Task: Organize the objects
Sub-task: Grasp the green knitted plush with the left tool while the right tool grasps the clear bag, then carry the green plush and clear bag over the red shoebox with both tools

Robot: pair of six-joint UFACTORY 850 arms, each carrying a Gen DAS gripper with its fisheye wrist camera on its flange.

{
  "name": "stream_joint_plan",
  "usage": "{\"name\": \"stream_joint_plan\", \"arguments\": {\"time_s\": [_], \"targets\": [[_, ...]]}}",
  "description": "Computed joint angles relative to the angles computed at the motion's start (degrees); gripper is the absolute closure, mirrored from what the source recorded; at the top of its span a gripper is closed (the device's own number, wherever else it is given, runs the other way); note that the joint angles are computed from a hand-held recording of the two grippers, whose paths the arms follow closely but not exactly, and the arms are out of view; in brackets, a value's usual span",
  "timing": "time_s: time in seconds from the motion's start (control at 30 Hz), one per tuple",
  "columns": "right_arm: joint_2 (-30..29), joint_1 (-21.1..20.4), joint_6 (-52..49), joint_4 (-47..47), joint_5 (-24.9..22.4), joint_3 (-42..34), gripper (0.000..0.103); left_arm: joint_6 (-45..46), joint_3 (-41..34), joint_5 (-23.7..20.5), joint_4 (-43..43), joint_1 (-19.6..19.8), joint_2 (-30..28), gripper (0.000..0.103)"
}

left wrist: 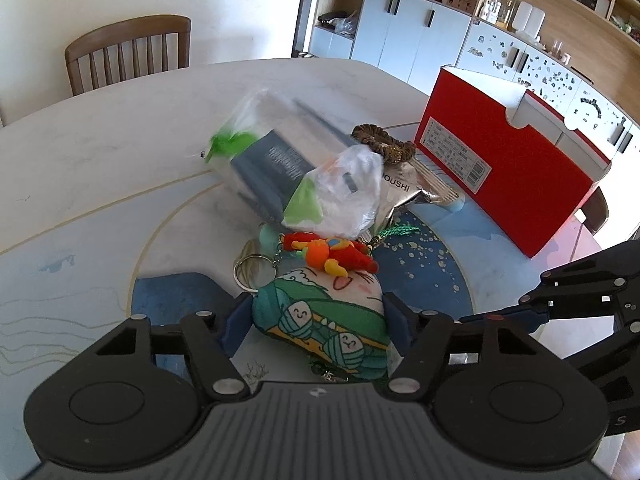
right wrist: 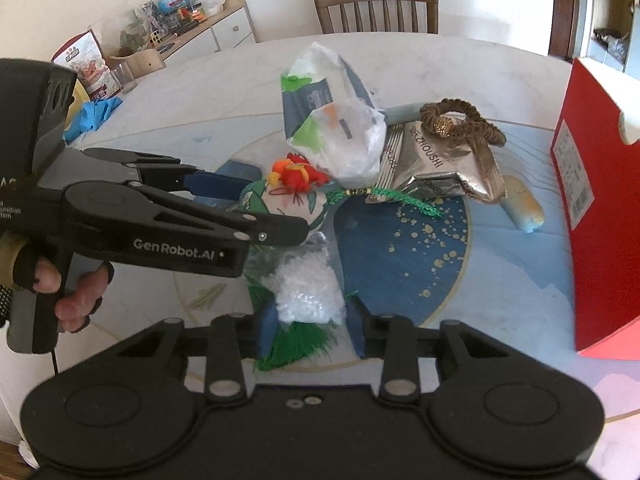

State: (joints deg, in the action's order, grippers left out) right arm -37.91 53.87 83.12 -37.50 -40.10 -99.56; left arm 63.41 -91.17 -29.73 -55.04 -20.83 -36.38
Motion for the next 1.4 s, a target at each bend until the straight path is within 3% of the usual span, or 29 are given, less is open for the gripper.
{"name": "stream_joint_plan", "arguments": {"time_s": [0.37,0.53,0.67,0.87,0.9,1.13,1.3,1.4], "targets": [[4.48,1.90,3.86,-2.43,2.03,4.87,0.072,0.45,4.50,-3.84,-3.29,0.48,4.30,0.035],[5.51,2.20,0.41,0.06,2.48,6.33,0.071,-1.36,6.71,-3.88,-2.53,0.03,5.47,0.035],[5.72,2.06,-1.45,1.66,3.12,6.81,0.066,-1.85,7.35,-3.41,-2.20,-0.28,5.71,0.035],[5.95,2.11,2.03,-2.53,4.46,7.03,0.042,-3.08,7.18,-3.65,-1.67,-0.19,5.49,0.035],[5.76,2.13,1.56,-2.92,4.44,6.82,0.042,-3.44,7.15,-3.55,-1.35,-0.21,5.45,0.035],[2.48,1.24,-6.80,1.39,3.61,3.06,0.049,-4.20,7.19,-3.33,-0.42,-0.21,5.38,0.035],[1.49,1.44,-10.37,2.37,2.37,1.71,0.072,-4.40,7.41,-2.42,-0.26,-0.33,5.52,0.035],[2.42,1.81,-9.09,1.28,1.87,2.81,0.077,-4.37,7.63,-1.77,-0.80,-0.38,5.75,0.036]]}}
